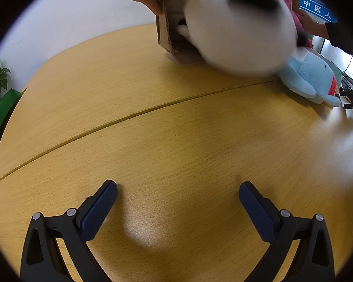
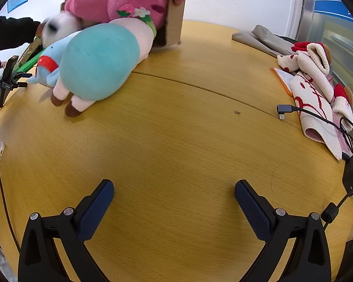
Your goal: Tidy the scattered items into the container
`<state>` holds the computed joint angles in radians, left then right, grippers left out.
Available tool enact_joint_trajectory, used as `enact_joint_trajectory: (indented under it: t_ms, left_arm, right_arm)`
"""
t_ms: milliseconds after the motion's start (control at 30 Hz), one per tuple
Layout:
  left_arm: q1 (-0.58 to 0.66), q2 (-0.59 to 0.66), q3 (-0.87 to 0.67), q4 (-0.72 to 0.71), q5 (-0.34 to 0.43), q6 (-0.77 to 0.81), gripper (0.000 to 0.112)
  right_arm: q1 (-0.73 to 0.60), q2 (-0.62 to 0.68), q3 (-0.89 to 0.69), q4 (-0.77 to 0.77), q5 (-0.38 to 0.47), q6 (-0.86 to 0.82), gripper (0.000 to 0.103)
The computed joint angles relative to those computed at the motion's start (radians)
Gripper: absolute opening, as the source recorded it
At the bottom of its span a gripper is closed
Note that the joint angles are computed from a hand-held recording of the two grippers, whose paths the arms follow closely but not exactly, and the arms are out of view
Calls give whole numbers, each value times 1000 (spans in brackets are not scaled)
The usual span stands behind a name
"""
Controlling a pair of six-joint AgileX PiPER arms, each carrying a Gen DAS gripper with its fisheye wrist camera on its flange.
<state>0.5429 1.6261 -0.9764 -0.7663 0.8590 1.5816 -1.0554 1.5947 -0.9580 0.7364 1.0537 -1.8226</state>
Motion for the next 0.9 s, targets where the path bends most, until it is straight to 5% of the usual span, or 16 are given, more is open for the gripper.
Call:
enact_joint_trajectory:
  t_ms: [900]
  left_arm:
    - [-5, 9, -5, -2, -4, 4, 103]
  right_arm:
    - [-1, 0, 1, 1, -2, -2, 103]
